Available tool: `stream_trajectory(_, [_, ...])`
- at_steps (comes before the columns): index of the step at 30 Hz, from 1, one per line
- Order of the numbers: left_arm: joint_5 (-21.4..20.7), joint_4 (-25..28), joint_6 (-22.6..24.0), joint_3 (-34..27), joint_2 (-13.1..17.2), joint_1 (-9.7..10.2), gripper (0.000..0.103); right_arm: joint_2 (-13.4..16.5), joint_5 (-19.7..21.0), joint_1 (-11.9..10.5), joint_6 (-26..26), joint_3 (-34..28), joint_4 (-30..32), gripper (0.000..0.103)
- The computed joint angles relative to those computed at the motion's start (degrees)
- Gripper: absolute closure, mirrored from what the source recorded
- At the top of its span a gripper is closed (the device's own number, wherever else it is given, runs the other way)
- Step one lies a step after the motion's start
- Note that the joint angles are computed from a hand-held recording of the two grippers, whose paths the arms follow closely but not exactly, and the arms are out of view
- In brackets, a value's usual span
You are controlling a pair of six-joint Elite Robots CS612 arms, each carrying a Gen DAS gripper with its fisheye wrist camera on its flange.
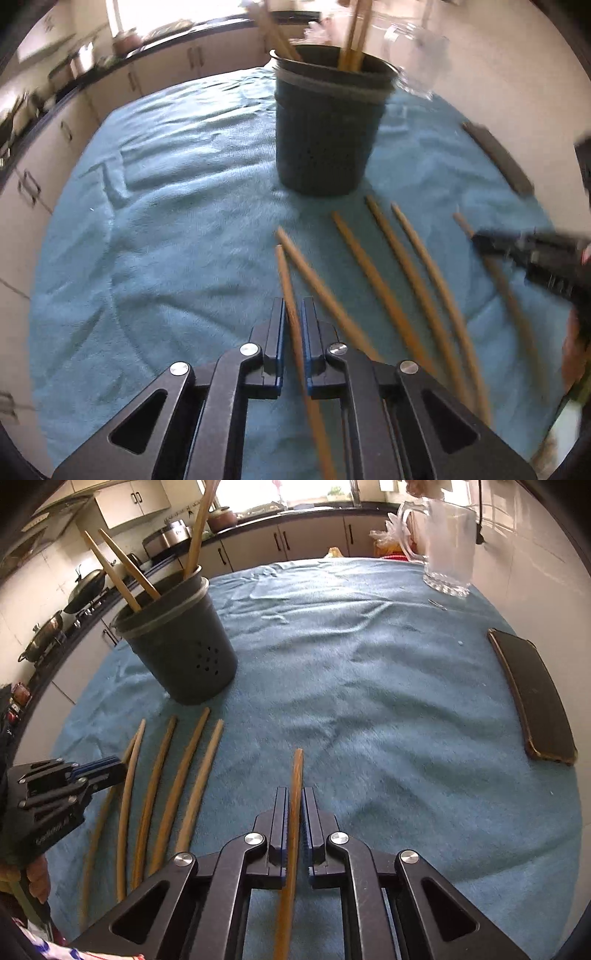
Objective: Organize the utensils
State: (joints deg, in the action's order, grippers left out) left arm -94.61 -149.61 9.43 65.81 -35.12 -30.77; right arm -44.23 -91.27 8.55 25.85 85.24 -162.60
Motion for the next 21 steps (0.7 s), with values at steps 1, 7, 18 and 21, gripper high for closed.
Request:
stream_trajectory(1, [0.4,-0.7,1.0,0.8,-0.3,0.13,0.096,-0.4,-0.1,-0.1,-0.1,0.6,0.1,0.097])
stream_trajectory(7, [1.3,0.2,2.4,0.8,-0.6,0.97,0.096,-1.6,1.5,-0.7,-2.1,2.8,-0.4,0.096])
stream_trajectory(18, [2.6,6.2,0.3,-6.2,2.5,0.72,0.096,-0.3,-2.0,0.0,-4.7,-3.0,11.1,0.096])
stream_trajectory(21, [2.0,6.2,-0.4,-6.7,2.8,0.74,0.096,0.5,-4.2,0.3,-6.2,-5.4,14.5,0.096])
